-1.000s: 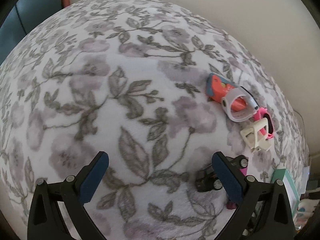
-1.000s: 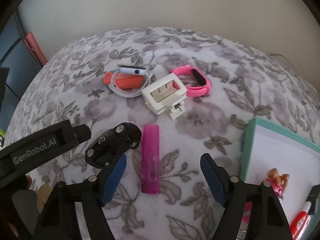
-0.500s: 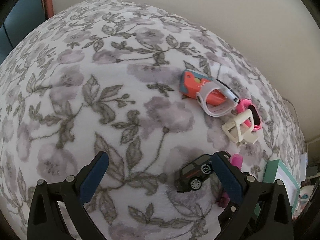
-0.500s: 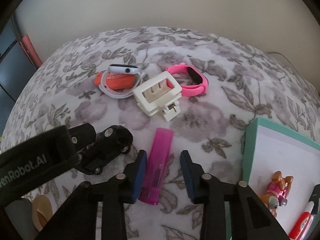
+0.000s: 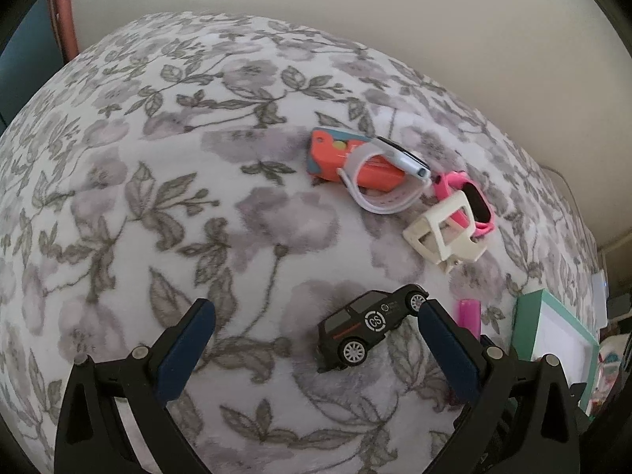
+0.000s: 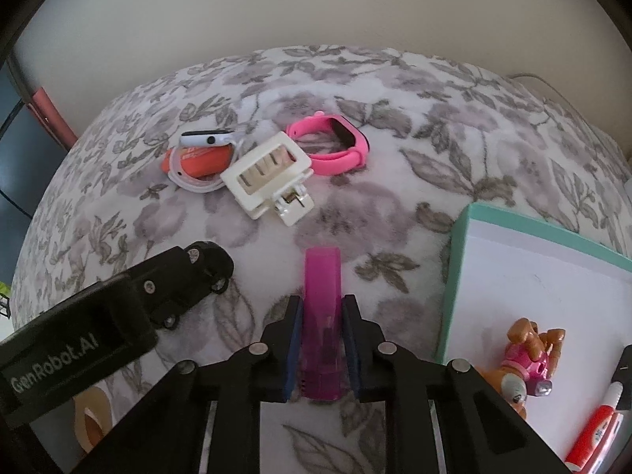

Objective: Organize rigid objects
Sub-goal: 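Grasp the black toy car with the left gripper while the right holds the magenta stick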

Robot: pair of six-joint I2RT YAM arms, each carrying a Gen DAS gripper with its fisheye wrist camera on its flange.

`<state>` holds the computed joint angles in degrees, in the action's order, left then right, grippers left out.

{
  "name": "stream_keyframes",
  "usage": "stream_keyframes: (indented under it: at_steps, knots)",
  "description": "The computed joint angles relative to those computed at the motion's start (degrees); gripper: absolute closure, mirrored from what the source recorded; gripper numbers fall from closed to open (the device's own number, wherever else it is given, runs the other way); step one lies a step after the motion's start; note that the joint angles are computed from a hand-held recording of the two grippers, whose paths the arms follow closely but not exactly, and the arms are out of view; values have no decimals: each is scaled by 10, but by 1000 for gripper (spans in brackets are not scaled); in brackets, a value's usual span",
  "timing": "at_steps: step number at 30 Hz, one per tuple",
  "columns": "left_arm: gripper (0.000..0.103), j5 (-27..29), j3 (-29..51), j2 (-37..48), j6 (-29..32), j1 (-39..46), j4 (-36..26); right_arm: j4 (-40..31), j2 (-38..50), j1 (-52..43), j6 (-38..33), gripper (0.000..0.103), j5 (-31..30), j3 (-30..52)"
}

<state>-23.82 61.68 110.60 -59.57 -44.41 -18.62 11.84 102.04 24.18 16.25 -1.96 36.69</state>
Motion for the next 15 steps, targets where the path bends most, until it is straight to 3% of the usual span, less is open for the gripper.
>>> stream_keyframes:
  at_steps: [4, 15]
  knots:
    - [3, -2, 19, 17, 12, -6, -13, 4, 1, -12, 4, 81, -19, -3]
    - [34, -2, 36, 38, 25, -14, -20, 3, 4, -10, 3, 81, -18, 1]
